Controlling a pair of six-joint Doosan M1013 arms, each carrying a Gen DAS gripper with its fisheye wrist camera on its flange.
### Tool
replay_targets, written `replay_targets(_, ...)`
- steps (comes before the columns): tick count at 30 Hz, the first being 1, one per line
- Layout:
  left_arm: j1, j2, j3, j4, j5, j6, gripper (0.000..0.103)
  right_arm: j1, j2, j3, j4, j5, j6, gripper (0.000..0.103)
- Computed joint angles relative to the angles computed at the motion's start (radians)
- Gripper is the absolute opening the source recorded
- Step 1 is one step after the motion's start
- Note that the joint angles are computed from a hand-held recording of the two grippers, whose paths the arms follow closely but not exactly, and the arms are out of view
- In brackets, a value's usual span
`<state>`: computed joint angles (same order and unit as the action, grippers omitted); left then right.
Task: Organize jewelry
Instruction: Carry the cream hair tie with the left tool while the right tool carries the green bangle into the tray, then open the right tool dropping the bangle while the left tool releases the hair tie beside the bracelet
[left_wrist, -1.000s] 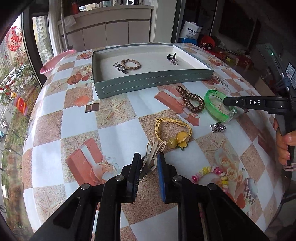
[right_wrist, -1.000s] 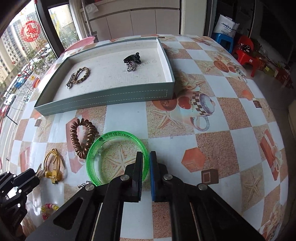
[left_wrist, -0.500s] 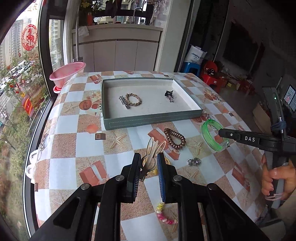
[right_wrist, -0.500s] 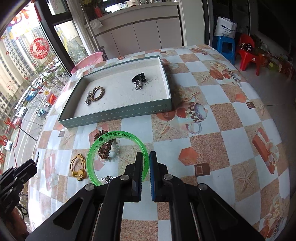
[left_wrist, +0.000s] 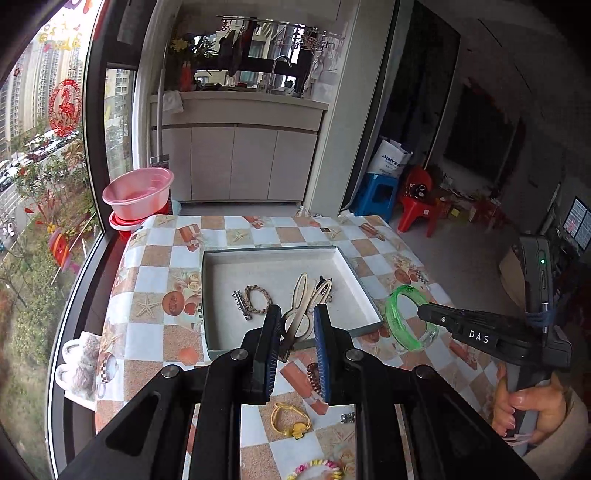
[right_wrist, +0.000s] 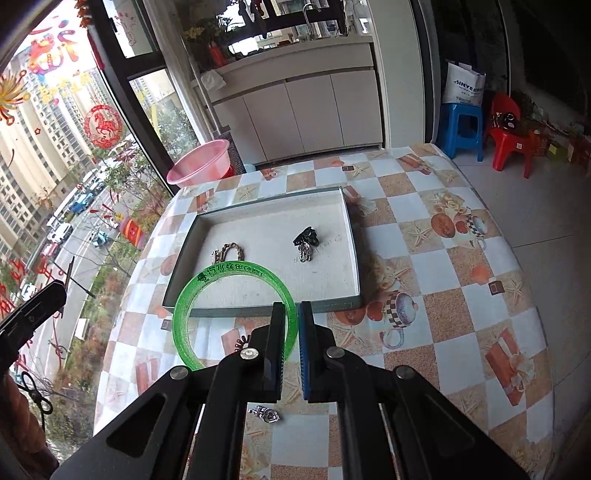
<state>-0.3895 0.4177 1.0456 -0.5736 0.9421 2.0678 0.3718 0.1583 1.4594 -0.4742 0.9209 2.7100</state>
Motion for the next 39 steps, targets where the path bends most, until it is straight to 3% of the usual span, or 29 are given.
replay_targets(8, -0.025, 0.135, -0.227, 0.128, 0.04, -0.184, 0.031, -0.061, 0.067, -0.14, 0.028, 0.072, -0.103, 0.007)
replay_targets(12, -0.047, 0.199, -0.294, 0.224, 0.046, -0.236, 0.031, -0.09, 0.113, -0.195, 0.056, 0.093, -0.145, 0.007)
replay_targets(19, -0.07, 0.282, -0.322, 0.3, 0.135, -0.263, 0.031, -0.124, 0.177, -0.189, 0.173, 0.088, -0.206, 0.007)
replay_targets(30, -0.091, 0.344, -0.339, 0.343, 0.226, -0.224, 0.031, -0.161, 0.24, -0.162, 0.308, 0.119, -0.281, 0.007)
replay_targets(39, -0.121, 0.353, -0.332, 0.458, 0.16, -0.253, 0.031, -0.163, 0.266, -0.176, 0.248, 0.12, -0.239, 0.008)
